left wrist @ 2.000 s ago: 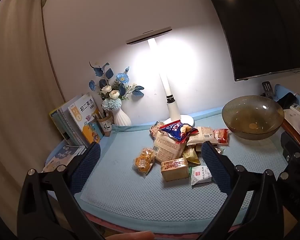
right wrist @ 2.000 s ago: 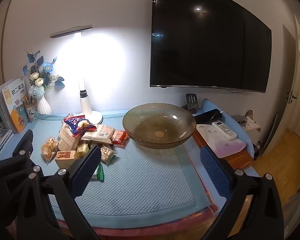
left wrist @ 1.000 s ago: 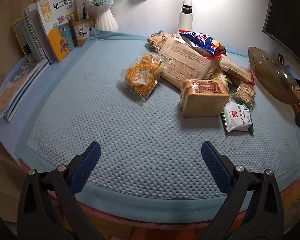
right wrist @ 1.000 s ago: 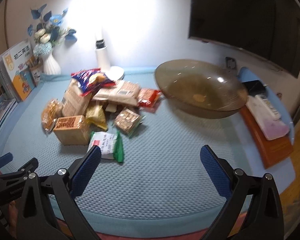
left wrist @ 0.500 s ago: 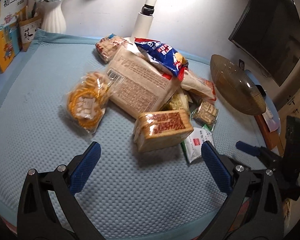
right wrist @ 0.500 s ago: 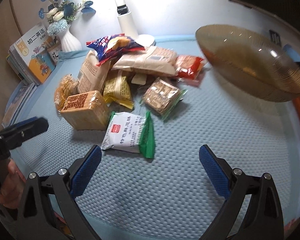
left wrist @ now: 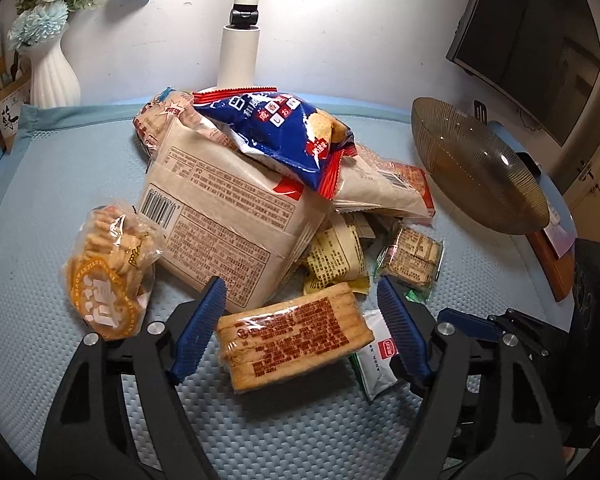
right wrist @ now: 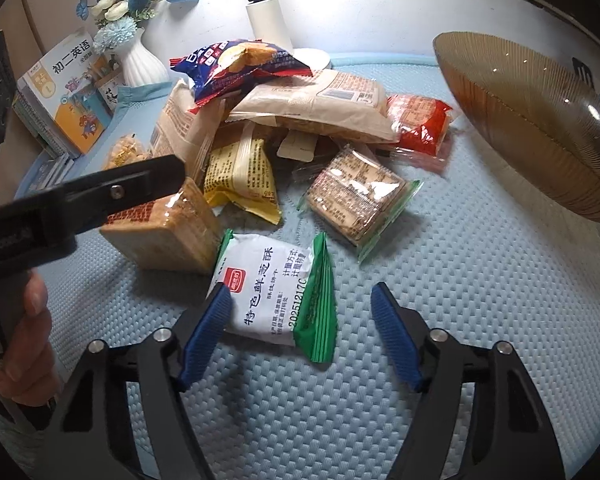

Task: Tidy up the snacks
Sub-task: 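Move both tools toward the snack pile on the mat, then grasp the bread loaf with the left tool while the right tool grasps the white-green pastry packet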

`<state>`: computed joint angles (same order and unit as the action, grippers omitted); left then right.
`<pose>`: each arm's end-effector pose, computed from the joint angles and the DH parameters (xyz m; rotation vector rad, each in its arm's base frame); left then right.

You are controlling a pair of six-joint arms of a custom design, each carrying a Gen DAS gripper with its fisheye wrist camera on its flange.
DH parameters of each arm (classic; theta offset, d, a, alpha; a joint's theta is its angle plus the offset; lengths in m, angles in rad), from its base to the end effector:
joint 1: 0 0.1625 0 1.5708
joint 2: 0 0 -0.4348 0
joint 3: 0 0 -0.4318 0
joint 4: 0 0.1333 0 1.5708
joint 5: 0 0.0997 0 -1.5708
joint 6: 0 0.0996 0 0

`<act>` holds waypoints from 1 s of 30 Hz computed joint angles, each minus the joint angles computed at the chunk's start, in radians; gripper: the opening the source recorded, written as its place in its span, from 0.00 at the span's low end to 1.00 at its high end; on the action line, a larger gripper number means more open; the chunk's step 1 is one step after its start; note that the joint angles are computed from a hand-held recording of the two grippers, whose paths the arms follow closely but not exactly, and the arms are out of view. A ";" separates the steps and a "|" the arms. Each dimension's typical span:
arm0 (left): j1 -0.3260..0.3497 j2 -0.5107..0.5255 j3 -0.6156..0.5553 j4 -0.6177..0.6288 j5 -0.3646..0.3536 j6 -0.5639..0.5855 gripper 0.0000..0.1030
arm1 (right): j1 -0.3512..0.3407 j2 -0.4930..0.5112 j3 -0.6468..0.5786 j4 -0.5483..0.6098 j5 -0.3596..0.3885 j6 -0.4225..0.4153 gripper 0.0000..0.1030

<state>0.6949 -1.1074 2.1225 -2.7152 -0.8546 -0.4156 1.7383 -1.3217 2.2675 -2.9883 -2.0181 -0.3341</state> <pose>-0.2804 -0.4924 0.1230 0.5224 2.5008 -0.7072 0.1706 -0.4676 0.1990 0.5082 -2.5570 0.5742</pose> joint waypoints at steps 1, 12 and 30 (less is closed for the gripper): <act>-0.003 -0.004 0.006 -0.002 -0.001 0.004 0.72 | -0.002 -0.004 0.000 0.008 0.009 -0.004 0.64; -0.065 -0.140 0.163 0.012 -0.199 0.050 0.70 | -0.042 -0.160 0.070 0.207 0.133 -0.044 0.56; -0.023 -0.194 0.167 0.075 -0.054 -0.182 0.62 | -0.032 -0.025 -0.110 0.322 0.144 -0.277 0.71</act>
